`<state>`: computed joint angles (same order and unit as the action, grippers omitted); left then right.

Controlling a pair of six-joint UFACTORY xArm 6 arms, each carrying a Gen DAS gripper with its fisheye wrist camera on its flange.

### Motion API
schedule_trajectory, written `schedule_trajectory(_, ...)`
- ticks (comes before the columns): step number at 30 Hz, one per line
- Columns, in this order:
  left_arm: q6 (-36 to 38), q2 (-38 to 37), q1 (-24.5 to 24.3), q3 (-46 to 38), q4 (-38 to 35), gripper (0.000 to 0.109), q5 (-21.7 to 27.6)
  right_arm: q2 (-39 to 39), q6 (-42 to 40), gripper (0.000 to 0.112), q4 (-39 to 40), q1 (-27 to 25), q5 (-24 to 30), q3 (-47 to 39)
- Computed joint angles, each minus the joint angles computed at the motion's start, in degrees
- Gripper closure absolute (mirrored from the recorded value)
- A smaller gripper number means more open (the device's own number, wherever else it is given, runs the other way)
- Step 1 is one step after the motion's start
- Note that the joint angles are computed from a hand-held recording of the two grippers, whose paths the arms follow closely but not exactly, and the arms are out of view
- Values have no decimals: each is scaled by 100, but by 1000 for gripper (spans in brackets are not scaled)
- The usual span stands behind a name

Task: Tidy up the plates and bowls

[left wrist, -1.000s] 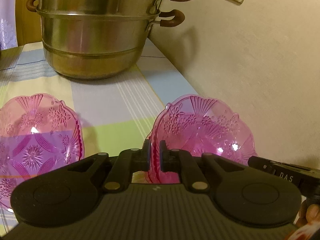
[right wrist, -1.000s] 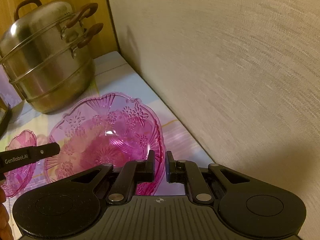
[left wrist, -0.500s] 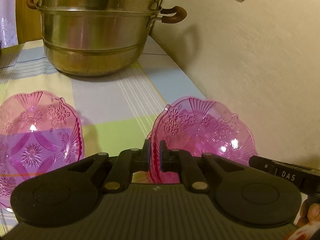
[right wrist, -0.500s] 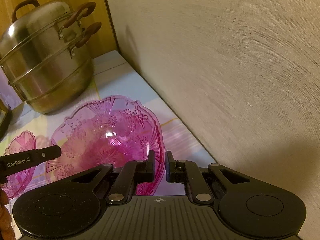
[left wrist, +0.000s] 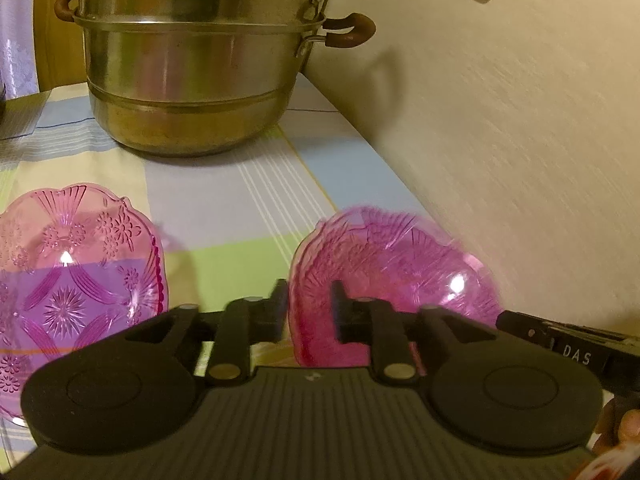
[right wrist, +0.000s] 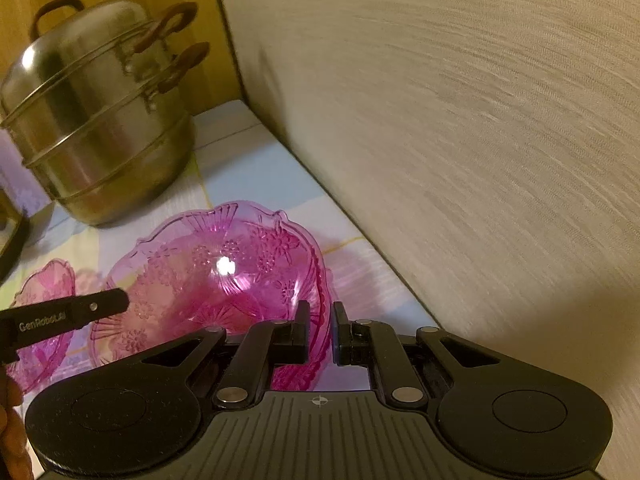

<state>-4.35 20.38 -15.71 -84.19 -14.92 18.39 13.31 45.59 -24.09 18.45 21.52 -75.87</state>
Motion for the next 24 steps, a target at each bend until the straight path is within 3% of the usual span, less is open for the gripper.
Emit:
schedule_trajectory(5, -75, -53, 36, 81, 16, 88, -134, -49, 323, 99, -424, -4, -150, 60)
schedule_trajectory(11, -31, -100, 57, 135, -55, 88, -141, -104, 817, 87, -914, -17, -162, 67)
schedule_trajectory(24, -88, -203, 121, 271, -16, 88, -122, -195, 1163, 82, -1256, 33, -173, 94)
